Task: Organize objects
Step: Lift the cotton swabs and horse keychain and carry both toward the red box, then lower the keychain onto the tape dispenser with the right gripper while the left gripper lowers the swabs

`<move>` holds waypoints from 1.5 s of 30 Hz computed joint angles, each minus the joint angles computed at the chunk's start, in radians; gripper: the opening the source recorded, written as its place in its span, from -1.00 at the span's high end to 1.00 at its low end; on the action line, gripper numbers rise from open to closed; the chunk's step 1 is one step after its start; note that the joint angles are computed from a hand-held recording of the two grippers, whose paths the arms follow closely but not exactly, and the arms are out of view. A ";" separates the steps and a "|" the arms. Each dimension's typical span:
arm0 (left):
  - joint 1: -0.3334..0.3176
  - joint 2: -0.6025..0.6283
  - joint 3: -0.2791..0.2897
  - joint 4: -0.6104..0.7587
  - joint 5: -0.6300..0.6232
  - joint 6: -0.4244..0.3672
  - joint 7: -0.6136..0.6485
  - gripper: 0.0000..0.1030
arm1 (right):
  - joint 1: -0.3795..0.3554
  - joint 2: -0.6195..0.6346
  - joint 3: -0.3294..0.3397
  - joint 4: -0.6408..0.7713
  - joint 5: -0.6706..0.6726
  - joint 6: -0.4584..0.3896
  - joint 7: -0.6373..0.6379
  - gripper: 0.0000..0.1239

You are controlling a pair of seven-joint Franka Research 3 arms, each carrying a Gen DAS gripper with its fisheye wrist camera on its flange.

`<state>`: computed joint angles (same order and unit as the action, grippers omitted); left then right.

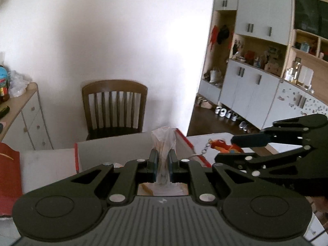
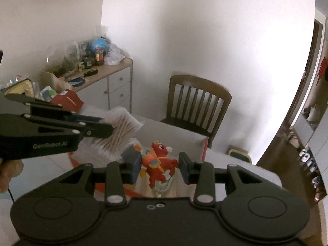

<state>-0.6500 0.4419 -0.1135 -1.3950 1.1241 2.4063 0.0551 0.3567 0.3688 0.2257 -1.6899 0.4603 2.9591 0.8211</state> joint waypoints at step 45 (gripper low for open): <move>0.082 0.415 0.038 0.454 -0.586 -0.155 0.600 0.81 | 0.173 0.390 -0.202 0.447 -0.442 -0.333 0.500 0.37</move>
